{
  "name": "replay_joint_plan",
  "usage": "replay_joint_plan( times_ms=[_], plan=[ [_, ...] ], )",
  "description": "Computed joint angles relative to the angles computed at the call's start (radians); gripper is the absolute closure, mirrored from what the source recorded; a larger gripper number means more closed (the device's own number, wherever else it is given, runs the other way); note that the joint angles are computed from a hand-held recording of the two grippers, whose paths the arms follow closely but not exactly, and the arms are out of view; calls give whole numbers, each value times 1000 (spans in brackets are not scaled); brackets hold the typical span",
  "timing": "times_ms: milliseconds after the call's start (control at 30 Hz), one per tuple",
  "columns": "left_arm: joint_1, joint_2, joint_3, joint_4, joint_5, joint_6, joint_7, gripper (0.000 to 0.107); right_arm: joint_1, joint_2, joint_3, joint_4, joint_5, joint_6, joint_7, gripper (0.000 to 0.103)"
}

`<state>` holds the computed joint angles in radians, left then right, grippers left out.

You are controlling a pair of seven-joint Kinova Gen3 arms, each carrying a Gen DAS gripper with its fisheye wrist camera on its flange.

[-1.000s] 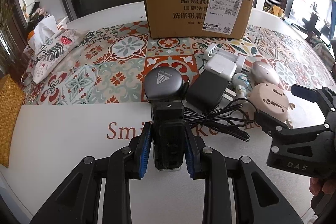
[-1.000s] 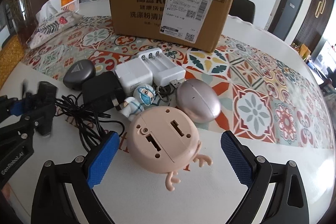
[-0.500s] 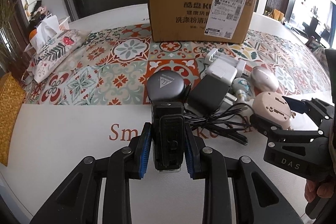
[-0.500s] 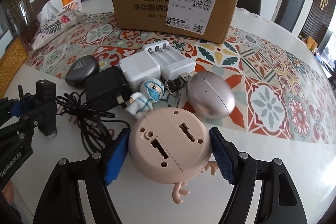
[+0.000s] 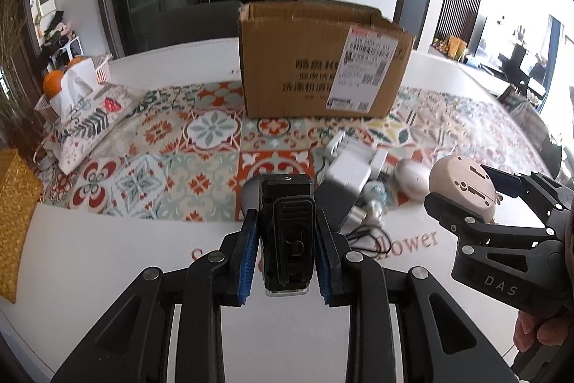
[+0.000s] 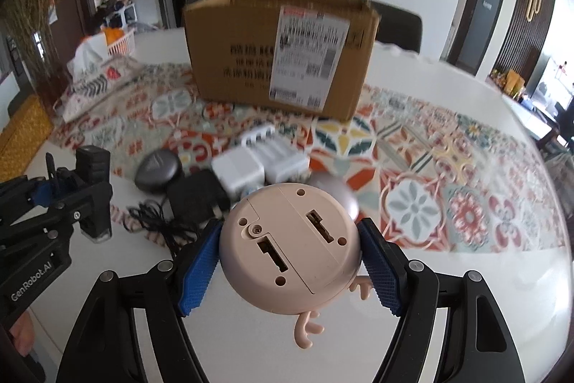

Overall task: Organize rigid objects
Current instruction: 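Lift and carry both held items over the open cardboard box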

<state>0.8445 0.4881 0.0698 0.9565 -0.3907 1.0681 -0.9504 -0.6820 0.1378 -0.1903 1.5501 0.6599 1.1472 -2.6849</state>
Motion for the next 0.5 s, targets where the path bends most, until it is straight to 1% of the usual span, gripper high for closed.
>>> replay_joint_plan(
  times_ms=[267, 500],
  plan=[
    [-18, -5, 2, -61, 10, -3, -37, 79, -22, -5, -4, -74, 59, 50, -10, 28],
    [-33, 21, -2, -165, 33, 1, -105, 79, -32, -8, -2, -136, 103, 80, -17, 28]
  ],
)
